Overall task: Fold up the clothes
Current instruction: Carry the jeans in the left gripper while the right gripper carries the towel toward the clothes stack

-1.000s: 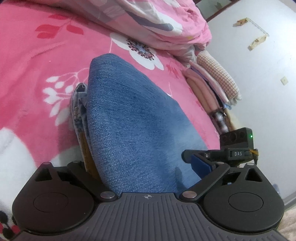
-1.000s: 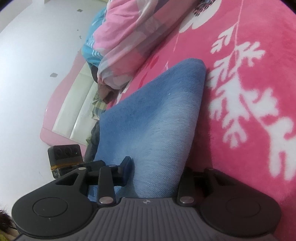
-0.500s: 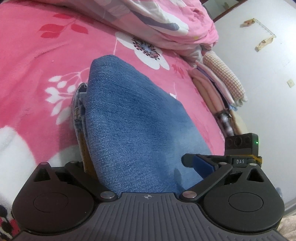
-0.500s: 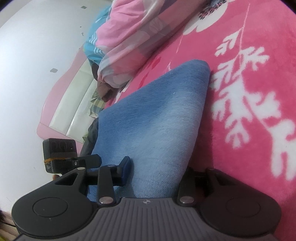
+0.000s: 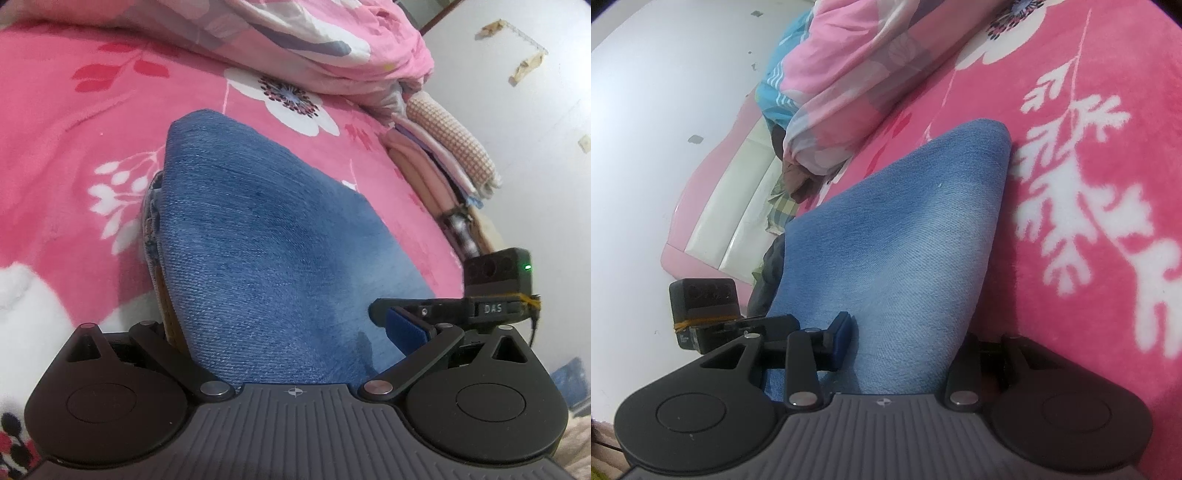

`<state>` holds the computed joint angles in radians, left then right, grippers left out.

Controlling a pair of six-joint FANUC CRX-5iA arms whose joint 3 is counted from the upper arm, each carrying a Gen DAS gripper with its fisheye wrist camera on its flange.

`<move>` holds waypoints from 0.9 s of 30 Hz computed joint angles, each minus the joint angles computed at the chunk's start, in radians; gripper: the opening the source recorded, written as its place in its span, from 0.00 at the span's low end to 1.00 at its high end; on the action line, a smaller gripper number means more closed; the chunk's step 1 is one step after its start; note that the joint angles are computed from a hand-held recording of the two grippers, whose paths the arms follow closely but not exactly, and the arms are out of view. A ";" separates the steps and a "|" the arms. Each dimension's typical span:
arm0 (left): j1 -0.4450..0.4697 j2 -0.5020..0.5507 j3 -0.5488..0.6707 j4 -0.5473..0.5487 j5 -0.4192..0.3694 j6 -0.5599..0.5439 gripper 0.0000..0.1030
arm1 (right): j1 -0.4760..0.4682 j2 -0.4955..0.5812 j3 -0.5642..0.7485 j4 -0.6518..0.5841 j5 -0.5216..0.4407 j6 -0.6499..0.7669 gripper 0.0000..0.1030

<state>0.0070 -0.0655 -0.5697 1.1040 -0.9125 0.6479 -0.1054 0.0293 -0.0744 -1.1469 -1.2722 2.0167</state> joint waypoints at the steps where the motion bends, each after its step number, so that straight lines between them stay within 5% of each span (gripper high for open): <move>1: -0.003 -0.006 -0.002 -0.008 0.012 0.003 0.97 | 0.005 -0.007 -0.004 0.006 0.009 0.001 0.40; 6: -0.014 -0.031 -0.012 -0.035 0.060 0.008 0.89 | 0.067 -0.057 -0.017 0.089 0.080 0.023 0.42; 13: -0.002 -0.001 -0.079 0.171 0.005 -0.158 0.95 | 0.064 -0.051 -0.013 0.090 0.070 0.019 0.42; 20: -0.024 -0.065 -0.073 0.077 0.103 -0.087 0.67 | 0.112 -0.112 -0.038 0.149 0.133 0.004 0.39; 27: -0.030 -0.077 -0.060 0.083 0.079 -0.083 0.62 | 0.122 -0.140 -0.042 0.168 0.143 -0.007 0.34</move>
